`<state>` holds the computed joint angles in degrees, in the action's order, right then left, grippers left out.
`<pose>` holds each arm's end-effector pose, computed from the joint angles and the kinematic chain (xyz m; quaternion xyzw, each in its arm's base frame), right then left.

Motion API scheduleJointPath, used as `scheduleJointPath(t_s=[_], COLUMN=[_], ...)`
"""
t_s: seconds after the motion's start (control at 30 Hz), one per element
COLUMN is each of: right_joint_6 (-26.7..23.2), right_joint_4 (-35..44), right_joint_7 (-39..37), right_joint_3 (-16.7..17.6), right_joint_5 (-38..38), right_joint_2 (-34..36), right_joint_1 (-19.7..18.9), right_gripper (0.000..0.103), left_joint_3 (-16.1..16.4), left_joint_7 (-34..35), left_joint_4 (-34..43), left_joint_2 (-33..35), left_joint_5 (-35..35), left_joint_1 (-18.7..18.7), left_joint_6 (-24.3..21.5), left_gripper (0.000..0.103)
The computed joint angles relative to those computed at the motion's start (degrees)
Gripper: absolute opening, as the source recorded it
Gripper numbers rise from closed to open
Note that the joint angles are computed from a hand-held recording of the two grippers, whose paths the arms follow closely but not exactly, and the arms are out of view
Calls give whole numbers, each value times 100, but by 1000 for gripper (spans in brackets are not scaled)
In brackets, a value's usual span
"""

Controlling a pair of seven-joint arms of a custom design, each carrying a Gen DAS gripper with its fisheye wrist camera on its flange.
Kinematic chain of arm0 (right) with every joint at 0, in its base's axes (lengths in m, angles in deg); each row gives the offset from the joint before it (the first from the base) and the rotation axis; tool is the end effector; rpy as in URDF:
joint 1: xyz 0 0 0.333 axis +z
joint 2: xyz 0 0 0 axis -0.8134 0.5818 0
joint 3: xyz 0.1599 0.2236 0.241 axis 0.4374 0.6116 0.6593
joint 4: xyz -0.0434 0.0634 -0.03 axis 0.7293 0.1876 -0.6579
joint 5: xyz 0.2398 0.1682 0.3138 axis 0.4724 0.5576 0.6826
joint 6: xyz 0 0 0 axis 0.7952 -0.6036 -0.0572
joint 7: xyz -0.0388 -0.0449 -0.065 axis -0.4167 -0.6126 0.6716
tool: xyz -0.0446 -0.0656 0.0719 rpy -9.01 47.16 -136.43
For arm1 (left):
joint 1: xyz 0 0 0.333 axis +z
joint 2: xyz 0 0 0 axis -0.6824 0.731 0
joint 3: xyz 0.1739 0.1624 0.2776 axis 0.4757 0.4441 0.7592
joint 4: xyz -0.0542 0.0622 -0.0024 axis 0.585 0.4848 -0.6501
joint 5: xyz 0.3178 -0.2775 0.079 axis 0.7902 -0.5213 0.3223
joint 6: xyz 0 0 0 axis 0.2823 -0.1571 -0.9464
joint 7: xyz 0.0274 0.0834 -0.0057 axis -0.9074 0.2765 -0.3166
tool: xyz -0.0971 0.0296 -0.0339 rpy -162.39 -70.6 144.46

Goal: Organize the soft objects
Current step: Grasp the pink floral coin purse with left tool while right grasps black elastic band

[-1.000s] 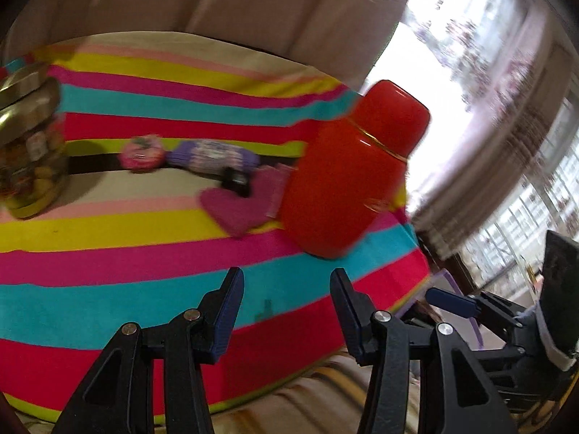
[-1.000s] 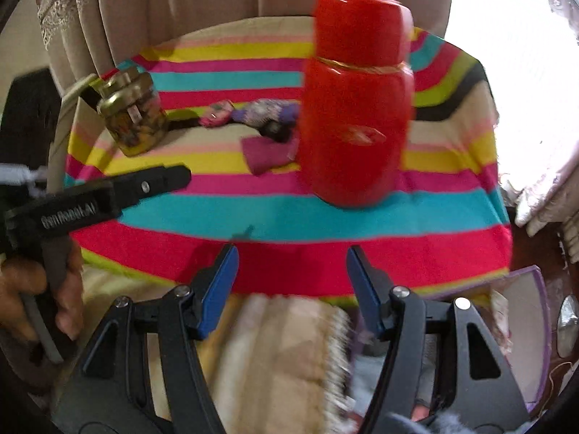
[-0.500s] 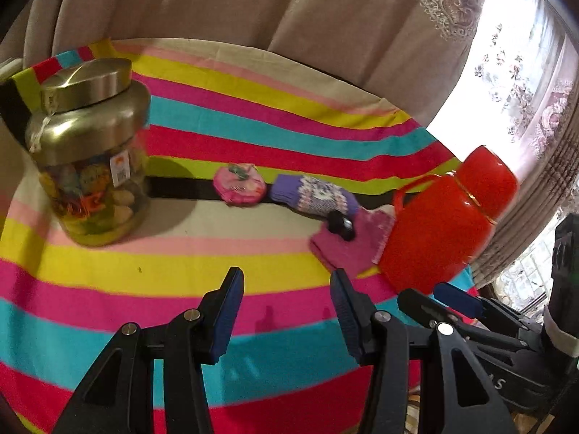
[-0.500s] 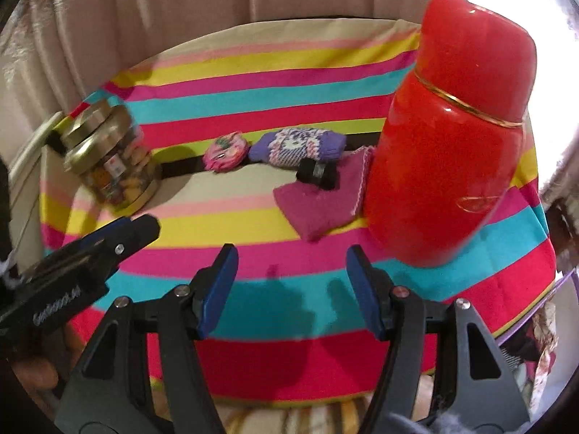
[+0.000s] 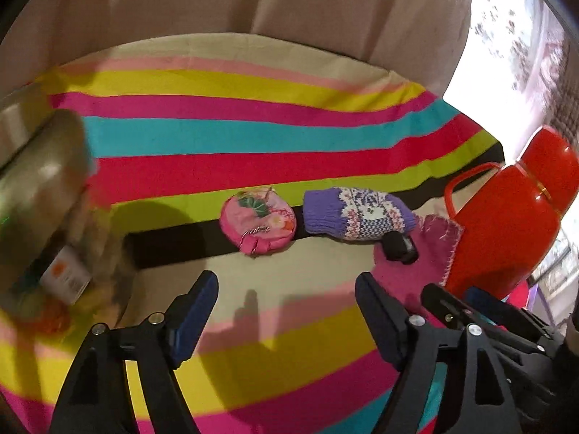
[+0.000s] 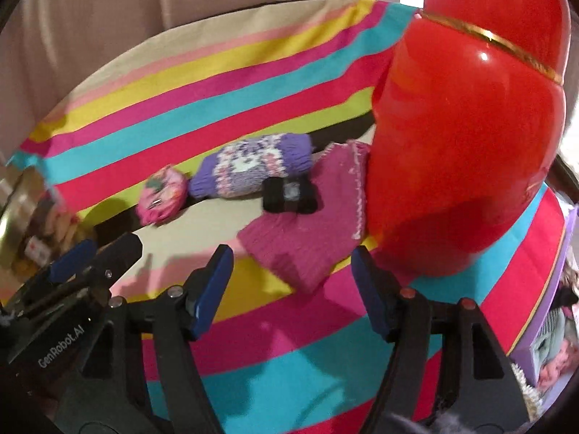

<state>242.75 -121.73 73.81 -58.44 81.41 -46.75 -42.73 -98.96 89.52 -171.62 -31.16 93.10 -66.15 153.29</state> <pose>0.6194 0.1424 0.5238 -0.7562 0.5592 -0.1502 0.3048 0.5700 -0.3777 0.5259 -0.7823 0.5016 -0.2742 0.2473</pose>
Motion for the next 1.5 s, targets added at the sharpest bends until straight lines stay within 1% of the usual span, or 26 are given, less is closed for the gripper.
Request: scheduleJointPath(t_s=[0.03,0.1,0.2,0.27,0.33,0.4,0.43,0.57,0.63,0.73,0.8,0.83,0.97,1.03,1.17,1.23,1.37,1.4,1.47,1.5], right_joint_6=[25,-35,-79,69,296,417,403,236,217,67,76,84,125,162,163,140,66,38,37,78], right_joint_4=[31,138,254,248,222,261,331,602,686,831,895,947,1093,1073,1140,1215,1390,1437,1464,1445], right_joint_7=[280,613,729,831,1243,1794,2091,2754,3331,3760,3965,4077,4239,4216,4218,4133,3681,3573,3409,3398], right_joint_3=[-13,-20,25,44,-7,-84,-128,-178,-331,-380,-384,-391,-388,-358,-326,-278,-121,-94,-71,-100], right_joint_5=[-221,-412,-396,-512,-933,-1442,-1695,-2285,-2895,-3358,-3527,-3635,-3814,-3822,-3767,-3634,-3213,-3117,-2969,-2970], right_joint_2=[64,192,325,360,395,481,545,769,855,959,1012,1053,1164,1151,1217,1286,1448,1492,1525,1513], right_joint_1=[17,26,17,39,115,196,238,325,483,545,555,582,589,573,564,525,405,386,368,395], right_gripper=[71,71,72,72,77,79,79,79,79,80,80,80,80,80,80,80,80,79,74,69], left_joint_3=[7,38,109,170,223,277,304,388,420,458,490,504,544,554,563,571,568,566,571,577], left_joint_7=[124,431,912,1111,1281,1407,1456,1659,1740,1830,1812,1797,1749,1750,1752,1700,1559,1515,1378,1289], left_joint_4=[40,134,224,226,284,363,408,580,627,650,678,665,633,630,618,561,447,409,370,329], left_joint_2=[46,170,339,409,492,577,624,795,850,898,918,911,910,905,904,861,785,761,732,701], left_joint_5=[-23,-90,-233,-307,-383,-452,-473,-579,-619,-698,-710,-712,-680,-659,-653,-625,-571,-551,-488,-445], left_joint_1=[25,79,145,197,219,219,212,176,163,159,151,154,162,160,186,174,194,200,185,183], left_joint_6=[6,32,128,315,407,443,440,333,303,270,280,307,360,348,378,376,456,496,523,548], left_gripper=[80,80,80,80,81,83,83,83,83,83,83,81,77,73,72,71,71,71,71,71])
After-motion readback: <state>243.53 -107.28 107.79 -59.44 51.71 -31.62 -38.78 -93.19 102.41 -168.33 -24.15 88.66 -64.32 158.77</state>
